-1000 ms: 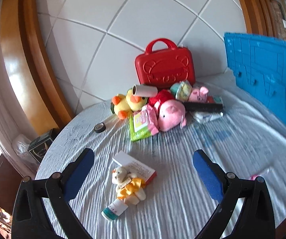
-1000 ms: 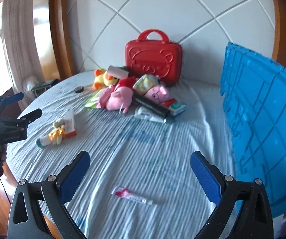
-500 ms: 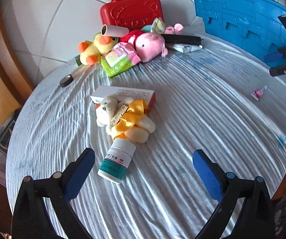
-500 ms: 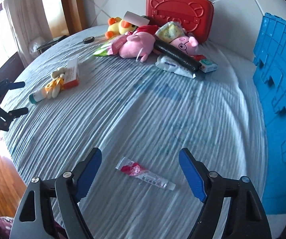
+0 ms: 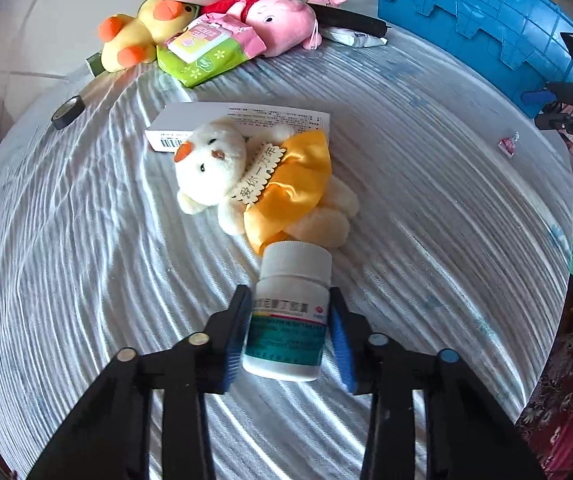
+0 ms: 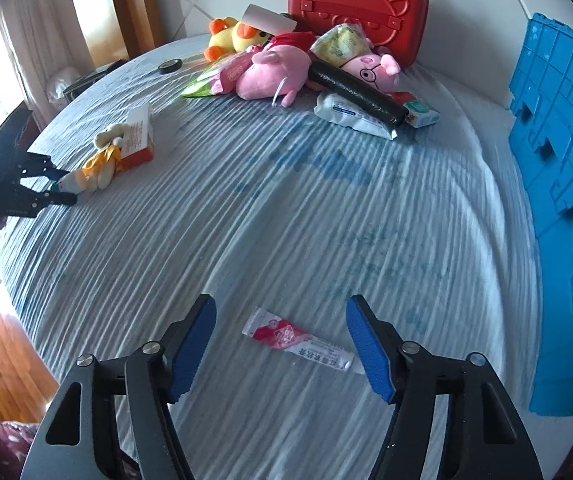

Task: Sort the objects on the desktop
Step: 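Grasp white pill bottle with left tool while right tool grasps red-white tube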

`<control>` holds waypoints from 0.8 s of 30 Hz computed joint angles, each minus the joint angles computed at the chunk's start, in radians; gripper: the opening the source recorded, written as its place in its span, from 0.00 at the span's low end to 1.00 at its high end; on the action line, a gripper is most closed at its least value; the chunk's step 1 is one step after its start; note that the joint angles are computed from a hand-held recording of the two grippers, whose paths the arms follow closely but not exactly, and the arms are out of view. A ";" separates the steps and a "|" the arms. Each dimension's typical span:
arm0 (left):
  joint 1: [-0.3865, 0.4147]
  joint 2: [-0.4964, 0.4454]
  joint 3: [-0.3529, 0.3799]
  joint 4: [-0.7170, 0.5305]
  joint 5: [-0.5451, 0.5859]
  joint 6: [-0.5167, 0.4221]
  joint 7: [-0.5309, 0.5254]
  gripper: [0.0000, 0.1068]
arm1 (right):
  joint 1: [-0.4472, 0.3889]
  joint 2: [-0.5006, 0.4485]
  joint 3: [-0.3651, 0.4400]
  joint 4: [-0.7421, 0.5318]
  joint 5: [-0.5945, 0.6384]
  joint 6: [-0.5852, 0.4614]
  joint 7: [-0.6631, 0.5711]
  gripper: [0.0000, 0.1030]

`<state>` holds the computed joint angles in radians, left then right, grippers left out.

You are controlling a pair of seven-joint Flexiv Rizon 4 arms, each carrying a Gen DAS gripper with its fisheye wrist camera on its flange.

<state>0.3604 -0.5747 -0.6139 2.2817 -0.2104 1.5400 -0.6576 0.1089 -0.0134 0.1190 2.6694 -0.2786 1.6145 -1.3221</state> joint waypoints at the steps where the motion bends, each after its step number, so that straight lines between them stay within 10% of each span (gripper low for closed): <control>1: -0.014 0.006 0.007 0.017 0.002 0.020 -0.012 0.33 | -0.001 -0.003 0.009 -0.005 0.035 -0.012 -0.058 0.58; 17: -0.151 0.042 0.132 0.063 0.068 0.139 -0.376 0.33 | -0.050 -0.124 0.083 -0.181 0.411 -0.332 -0.963 0.39; 24: -0.257 0.063 0.233 0.051 0.087 0.147 -0.474 0.33 | -0.037 -0.111 0.038 -0.228 0.388 -0.506 -0.902 0.16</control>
